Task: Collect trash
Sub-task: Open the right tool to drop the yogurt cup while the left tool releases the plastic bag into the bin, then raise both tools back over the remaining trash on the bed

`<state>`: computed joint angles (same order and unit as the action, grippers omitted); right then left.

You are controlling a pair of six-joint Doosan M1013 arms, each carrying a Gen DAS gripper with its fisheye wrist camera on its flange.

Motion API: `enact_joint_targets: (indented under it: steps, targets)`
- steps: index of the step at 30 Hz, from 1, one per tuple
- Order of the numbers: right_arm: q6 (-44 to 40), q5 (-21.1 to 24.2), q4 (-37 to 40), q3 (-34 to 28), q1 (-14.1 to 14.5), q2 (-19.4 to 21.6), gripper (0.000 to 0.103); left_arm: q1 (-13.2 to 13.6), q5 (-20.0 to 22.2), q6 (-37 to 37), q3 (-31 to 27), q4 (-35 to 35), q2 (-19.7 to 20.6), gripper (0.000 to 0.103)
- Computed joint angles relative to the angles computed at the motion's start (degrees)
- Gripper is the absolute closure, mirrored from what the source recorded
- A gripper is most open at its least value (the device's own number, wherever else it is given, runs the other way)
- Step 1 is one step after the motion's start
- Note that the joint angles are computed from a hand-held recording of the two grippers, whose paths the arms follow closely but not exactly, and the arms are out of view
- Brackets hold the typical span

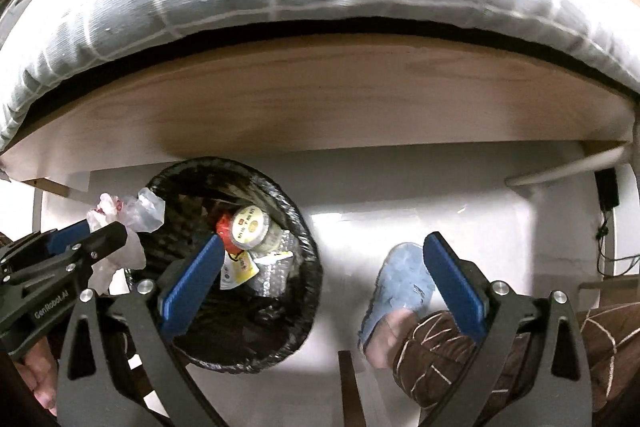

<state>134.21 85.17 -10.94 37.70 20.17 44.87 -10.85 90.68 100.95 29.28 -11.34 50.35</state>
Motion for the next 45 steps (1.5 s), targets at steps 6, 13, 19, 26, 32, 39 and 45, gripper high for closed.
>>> enact_joint_targets:
  steps: [6, 13, 19, 26, 32, 39, 45]
  targets:
    - [2.6, -1.8, 0.1, 5.7, -0.5, -3.1, 0.007, -1.1, -0.8, 0.3, 2.6, -0.4, -1.0, 0.062]
    - [4.9, -0.2, 0.2, 8.8, -1.0, -4.1, 0.007, -2.2, -0.5, 0.7, 5.0, 0.4, -1.6, 0.062]
    - [5.5, -2.1, 0.7, 10.6, -1.2, -5.1, 0.007, -2.8, -1.1, 2.2, 7.0, 0.9, -2.5, 0.061]
    - [4.9, -2.3, 0.9, 10.4, -1.3, -5.2, 0.007, -2.9, -1.3, 2.9, 7.5, 0.8, -2.8, 0.053]
    - [4.5, -2.3, 0.4, 10.2, -1.1, -5.2, 0.007, -3.2, -3.7, 4.2, 9.1, 1.6, -3.8, 0.03]
    - [4.5, -1.5, -0.4, 9.5, -0.8, -5.0, 0.007, -2.9, -6.2, 4.6, 10.0, 1.6, -4.7, 0.019]
    - [4.5, -2.1, -2.3, 8.2, -0.3, -5.0, 0.007, -2.3, -10.8, 4.3, 11.6, 0.9, -6.5, 0.011]
